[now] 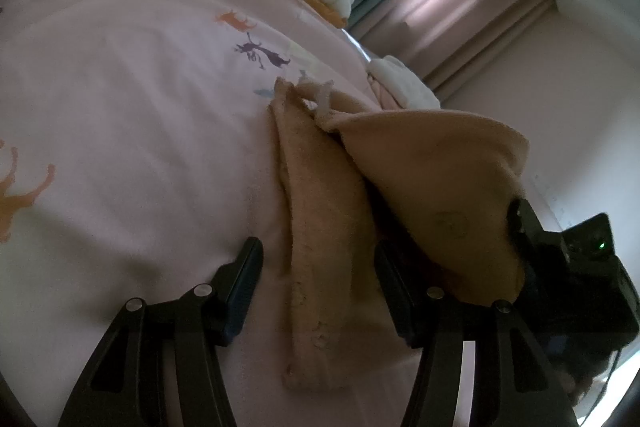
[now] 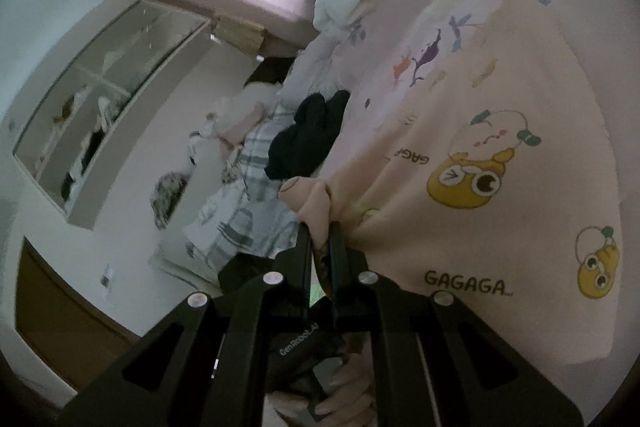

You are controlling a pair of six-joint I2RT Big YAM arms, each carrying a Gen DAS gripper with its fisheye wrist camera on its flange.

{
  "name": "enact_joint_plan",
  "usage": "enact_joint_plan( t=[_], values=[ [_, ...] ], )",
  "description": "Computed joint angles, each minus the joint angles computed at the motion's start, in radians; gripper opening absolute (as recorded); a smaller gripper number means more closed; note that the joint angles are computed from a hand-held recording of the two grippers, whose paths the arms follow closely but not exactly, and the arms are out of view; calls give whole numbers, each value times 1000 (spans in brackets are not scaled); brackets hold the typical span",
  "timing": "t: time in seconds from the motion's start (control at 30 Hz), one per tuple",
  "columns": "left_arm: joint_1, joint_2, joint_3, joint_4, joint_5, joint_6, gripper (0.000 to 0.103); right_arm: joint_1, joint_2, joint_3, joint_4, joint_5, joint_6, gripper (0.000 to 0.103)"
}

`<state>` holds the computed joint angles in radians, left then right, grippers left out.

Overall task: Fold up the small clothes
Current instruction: 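Fold the held flap over onto the bundle with the right gripper, then open the right gripper and withdraw from the folded bundle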

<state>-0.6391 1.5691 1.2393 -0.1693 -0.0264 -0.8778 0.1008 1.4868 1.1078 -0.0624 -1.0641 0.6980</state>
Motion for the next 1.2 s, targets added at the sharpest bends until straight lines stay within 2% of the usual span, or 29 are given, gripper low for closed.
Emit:
enact_joint_plan(
  t=[0.07,0.2,0.27,0.33,0.4,0.43,0.53,0.63,0.77,0.97,1.2],
  values=[
    [-3,2,9,-22,-12,11,59,11,1,14,-77,18,-72,9],
    [-28,-29,-3,-88,-95,77,60,13,15,32,-217,54,-197,9],
    [-40,-72,-60,-60,-160,68,60,21,26,52,-329,121,-289,10],
    [-45,-113,-116,-31,-223,28,60,30,40,58,-378,171,-321,10],
    [-40,-134,-146,-13,-250,-10,60,40,43,41,-367,191,-322,10],
    [-30,-131,-147,-9,-229,-19,59,45,42,36,-364,201,-325,10],
    [-36,-109,-116,-40,-249,20,60,68,25,22,-387,263,-394,9],
    [-46,-98,-101,-61,-267,59,62,82,10,7,-371,323,-451,8],
    [-30,-116,-133,-20,-230,51,62,88,7,1,-355,361,-471,7],
    [-33,-116,-132,-27,-238,58,62,106,-13,-16,-334,438,-530,8],
    [-35,-117,-136,-24,-240,56,63,108,-25,-37,-295,459,-544,11]
  ],
)
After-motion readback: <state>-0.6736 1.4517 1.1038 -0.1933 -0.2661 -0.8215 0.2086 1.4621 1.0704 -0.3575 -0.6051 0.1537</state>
